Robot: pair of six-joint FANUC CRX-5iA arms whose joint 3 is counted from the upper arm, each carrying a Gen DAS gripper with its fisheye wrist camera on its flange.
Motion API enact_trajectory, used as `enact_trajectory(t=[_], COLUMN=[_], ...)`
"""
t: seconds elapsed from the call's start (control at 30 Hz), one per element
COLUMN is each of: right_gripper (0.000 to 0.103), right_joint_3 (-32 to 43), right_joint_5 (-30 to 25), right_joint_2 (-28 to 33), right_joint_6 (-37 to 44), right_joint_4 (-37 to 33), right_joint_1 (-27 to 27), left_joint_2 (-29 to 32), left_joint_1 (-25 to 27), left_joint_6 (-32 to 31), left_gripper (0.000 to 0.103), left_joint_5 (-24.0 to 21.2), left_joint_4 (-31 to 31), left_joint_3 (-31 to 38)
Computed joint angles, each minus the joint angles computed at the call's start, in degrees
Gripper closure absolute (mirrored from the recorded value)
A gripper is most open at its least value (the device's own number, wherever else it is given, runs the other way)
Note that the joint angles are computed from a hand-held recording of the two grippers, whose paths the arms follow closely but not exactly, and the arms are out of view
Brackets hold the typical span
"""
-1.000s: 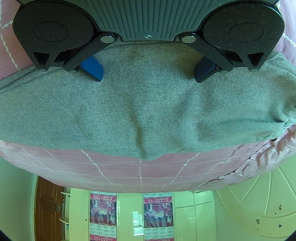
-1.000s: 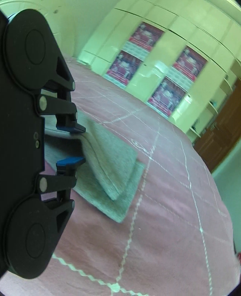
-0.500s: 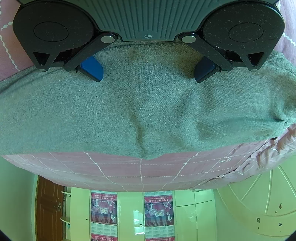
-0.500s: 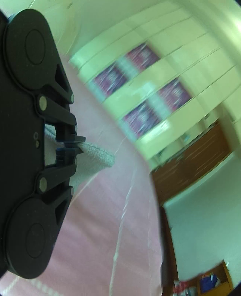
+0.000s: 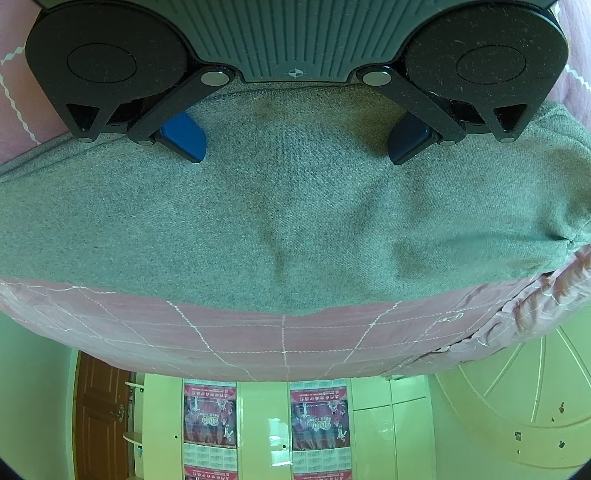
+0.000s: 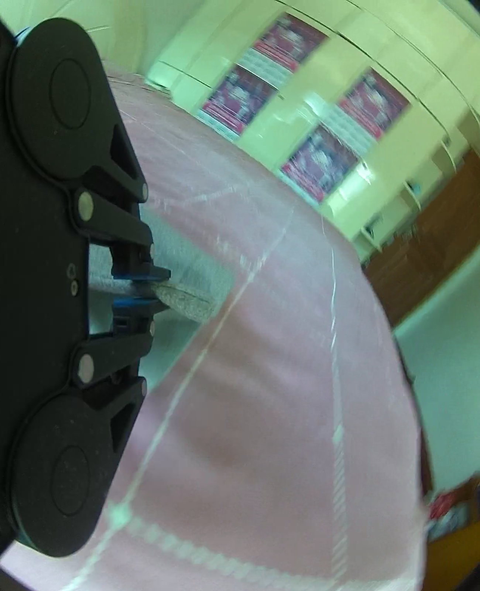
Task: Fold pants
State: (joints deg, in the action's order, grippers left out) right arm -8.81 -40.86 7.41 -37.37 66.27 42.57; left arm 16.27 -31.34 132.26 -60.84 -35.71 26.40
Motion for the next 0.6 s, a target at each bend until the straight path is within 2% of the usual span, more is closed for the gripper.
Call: enact_trajectory(t=[0.07,0.13,0.2,0.23,0.3,0.4,0.43,0.47,0.53,0.6], right_gripper=[0.103,0.103,0.103,0.103,0.103,0.103,0.103,0.103,0.103,0.103], right_joint_3=[4.63,7.54,6.31,5.32,2.68,-1.38,-3.35,-5.68,-9.79,-9.12], right_joint_5=[4.18,7.72,12.29,12.49,7.49,1.65,2.21,4.13,6.65,5.56], right_joint_2=[1.98,2.69,0.99,0.10,-0.78,-0.58,-1.20,-2.52,-3.84,-2.89], right_joint_6=[3.16,0.73,-4.58,-5.40,-2.15,-0.97,-3.28,-6.54,-16.24,-16.42], right_joint_4=[3.37,12.02,20.68,21.98,18.25,-0.92,-3.75,-3.59,3.91,5.67], right_joint_1=[-2.11,-4.06,-6.55,-6.75,-4.88,-2.73,-2.69,-3.00,-4.29,-4.31], left_joint_2=[0.02,0.05,-0.15,-0.23,-0.28,-0.35,-0.36,-0.38,-0.44,-0.24], left_joint_1=[-0.05,0.10,0.34,0.32,-0.12,-0.60,-0.51,-0.38,-0.13,-0.43], left_joint_6=[0.04,-0.15,0.09,0.44,1.41,2.18,2.05,1.84,1.38,1.64], left_gripper=[0.000,0.000,0.000,0.000,0.000,0.000,0.000,0.000,0.000,0.000], left_joint_5=[-0.03,-0.10,0.28,0.45,0.49,0.59,0.65,0.69,0.81,0.49], left_joint_4=[-0.02,0.41,0.74,0.58,-0.55,-1.68,-1.47,-1.17,-0.67,-1.06], left_joint_3=[0.02,0.14,-0.08,-0.24,-0.44,-0.72,-0.74,-0.76,-0.82,-0.54])
